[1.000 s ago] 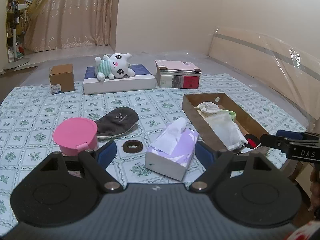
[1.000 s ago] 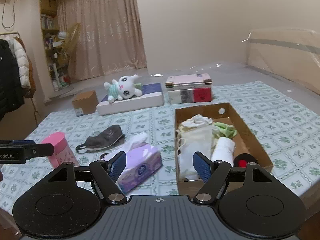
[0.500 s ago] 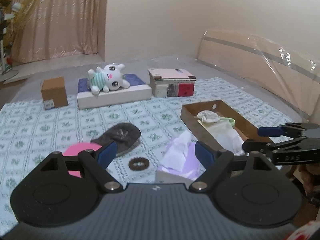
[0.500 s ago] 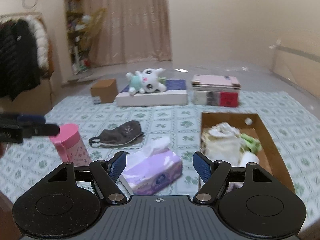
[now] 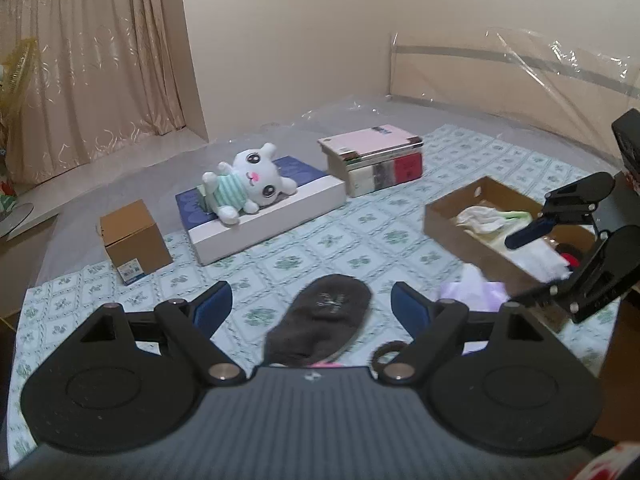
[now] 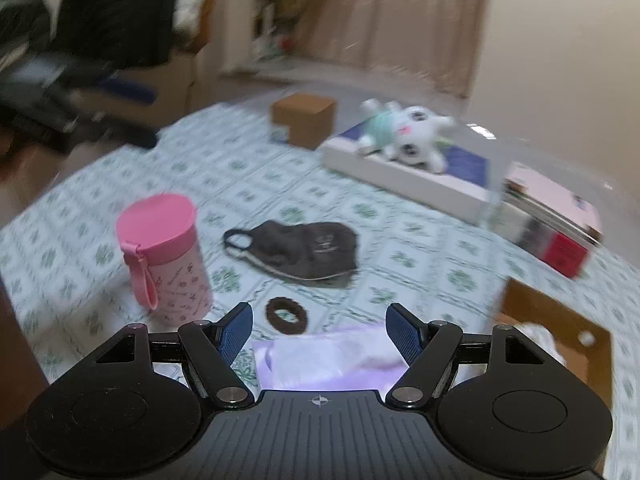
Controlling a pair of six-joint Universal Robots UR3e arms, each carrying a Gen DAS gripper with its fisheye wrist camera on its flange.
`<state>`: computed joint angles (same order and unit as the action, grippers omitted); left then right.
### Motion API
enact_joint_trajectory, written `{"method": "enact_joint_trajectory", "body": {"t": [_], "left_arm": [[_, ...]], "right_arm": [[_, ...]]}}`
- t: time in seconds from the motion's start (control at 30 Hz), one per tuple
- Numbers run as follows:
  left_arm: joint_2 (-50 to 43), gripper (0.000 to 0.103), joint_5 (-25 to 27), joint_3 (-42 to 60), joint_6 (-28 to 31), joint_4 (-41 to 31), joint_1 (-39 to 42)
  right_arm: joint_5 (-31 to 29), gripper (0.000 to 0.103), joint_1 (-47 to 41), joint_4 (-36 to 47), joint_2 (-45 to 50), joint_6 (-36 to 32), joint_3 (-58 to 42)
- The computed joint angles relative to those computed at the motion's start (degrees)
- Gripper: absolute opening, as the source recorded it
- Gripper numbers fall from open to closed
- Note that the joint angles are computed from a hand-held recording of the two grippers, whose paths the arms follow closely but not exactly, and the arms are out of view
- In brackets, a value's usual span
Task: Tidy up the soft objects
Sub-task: 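Grasp the brown hair tie with the right gripper while the left gripper grasps the dark mask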
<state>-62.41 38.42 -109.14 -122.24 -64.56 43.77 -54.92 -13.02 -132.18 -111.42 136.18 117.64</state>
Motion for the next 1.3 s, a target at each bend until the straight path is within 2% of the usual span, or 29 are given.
{"method": "enact_joint_trajectory", "body": {"t": [0.1,0.17,0.37,0.53,0.6,0.67,0.77,0.87,0.93,0.97,1.1,1.3], "left_arm": [[-8.4,0.085,3.1,3.5,-2.5,7.3,-3.1],[-14.1,0.085,4.6,7.0,-2.1,9.2,-4.8],[-30.7,0.086,7.4,22.7,3.4,1.9,-8.7],[-40.7,0.086,11.5,30.2,6.4,3.4,-12.1],[-43.8,0.086,12.5,32.4,6.8,3.4,-12.9],[-46.3,0.086,13.3,34.3,7.2,3.1,-13.5],[-49.3,0.086,14.0,35.9,7.4,3.0,-14.2],[-51.4,0.086,14.0,37.0,8.0,2.2,-14.5],[-52.7,0.086,14.0,38.0,8.4,1.4,-14.9],[-53.2,0.086,14.1,38.5,8.6,0.8,-15.1],[-56.0,0.086,15.1,42.8,9.4,-3.8,-16.8],[-63.4,0.086,18.5,54.6,10.2,-11.8,-21.2]], "right_arm": [[-4.4,0.073,6.6,-1.8,11.3,-1.5,-7.0],[-7.9,0.073,10.3,-1.8,18.0,-3.3,-11.8],[-14.3,0.073,16.7,3.4,35.3,-6.3,-27.2],[-18.9,0.072,20.4,12.0,48.3,-7.4,-42.5],[-19.7,0.06,21.2,14.1,52.6,-7.4,-47.3],[-20.6,0.053,22.0,16.4,55.6,-7.5,-51.2],[-21.8,0.045,23.0,18.0,59.1,-7.8,-54.9],[-22.4,0.041,23.3,18.3,60.2,-7.9,-55.7],[-21.9,0.03,23.0,18.6,60.3,-7.3,-55.9],[-21.8,0.017,22.9,17.9,60.1,-6.7,-55.5],[-20.8,0.017,21.7,16.7,57.8,-4.4,-53.7],[-18.9,0.017,17.5,9.1,52.7,2.9,-50.0]]}}
